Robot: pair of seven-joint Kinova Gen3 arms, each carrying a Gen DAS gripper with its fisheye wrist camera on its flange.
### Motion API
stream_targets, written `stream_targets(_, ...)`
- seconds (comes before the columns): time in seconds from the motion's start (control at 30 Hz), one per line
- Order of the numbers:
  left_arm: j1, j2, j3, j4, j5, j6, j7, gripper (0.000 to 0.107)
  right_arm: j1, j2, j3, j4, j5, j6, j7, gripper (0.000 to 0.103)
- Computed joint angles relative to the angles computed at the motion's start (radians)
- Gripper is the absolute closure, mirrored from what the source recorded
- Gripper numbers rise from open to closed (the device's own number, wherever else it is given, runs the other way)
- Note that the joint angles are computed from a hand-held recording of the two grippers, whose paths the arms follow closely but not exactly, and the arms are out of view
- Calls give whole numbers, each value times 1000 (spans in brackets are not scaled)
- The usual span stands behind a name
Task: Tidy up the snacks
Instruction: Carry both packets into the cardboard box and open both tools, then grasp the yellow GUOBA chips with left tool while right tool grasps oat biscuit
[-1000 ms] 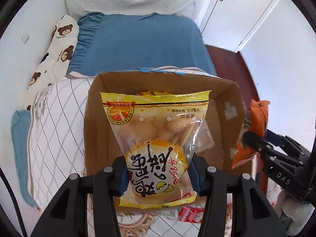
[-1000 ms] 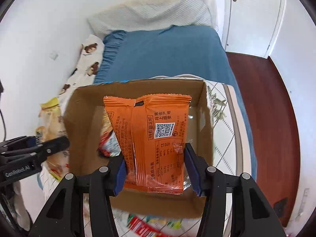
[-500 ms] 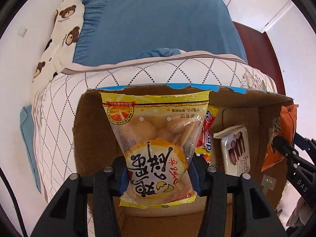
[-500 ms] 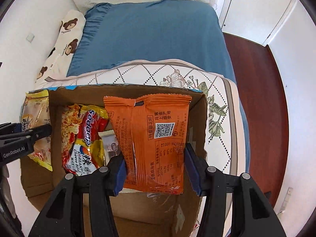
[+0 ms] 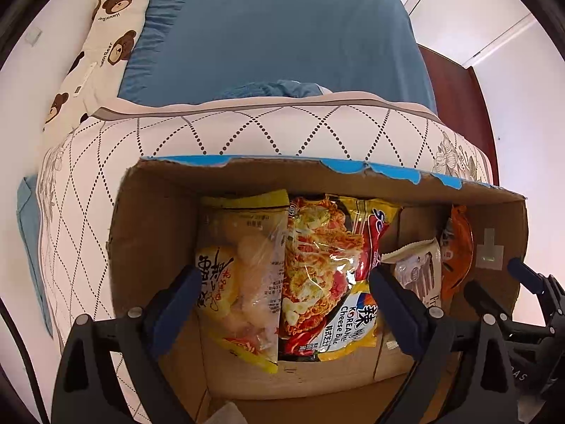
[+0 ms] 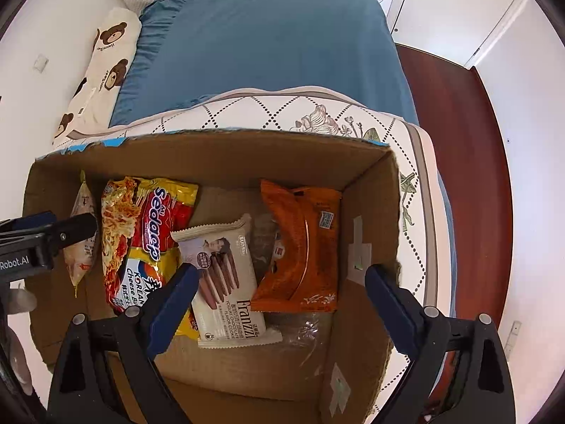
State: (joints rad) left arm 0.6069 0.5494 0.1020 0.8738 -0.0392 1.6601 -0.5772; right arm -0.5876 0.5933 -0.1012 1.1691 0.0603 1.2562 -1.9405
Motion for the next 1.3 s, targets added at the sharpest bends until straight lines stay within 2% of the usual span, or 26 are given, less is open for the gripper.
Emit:
stream_targets(0.27,64,-48,-6,49,-64,-43,30,10,-12,-50,-3,75,4,-55,-33,6)
stream_targets(0.5,166,-150,9,168,-180,-132,123,10,-45,-197,-19,294,41,-227,-113,6)
stream_targets(0.57,204,-172,18,183,-228,-133,162,10,-56,-240,-27,357,56,-272,-144,6)
stream_targets(0.73,301,-208,41,181,-350,-94,263,10,-109,-354,-44,484,159,-344,-269,6)
stream_targets(0.87,377,-218,63,149,-433,-40,316,10,-121,-437,-80,540,214,-358,-338,6)
stream_targets(1.2,589,-201,79,25,-617,121,404,10,-109,-658,-222,631,328,-339,-510,6)
stream_targets(1.3,643,-195,72,-16,-653,157,422,10,-92,-716,-261,641,319,-331,-527,6)
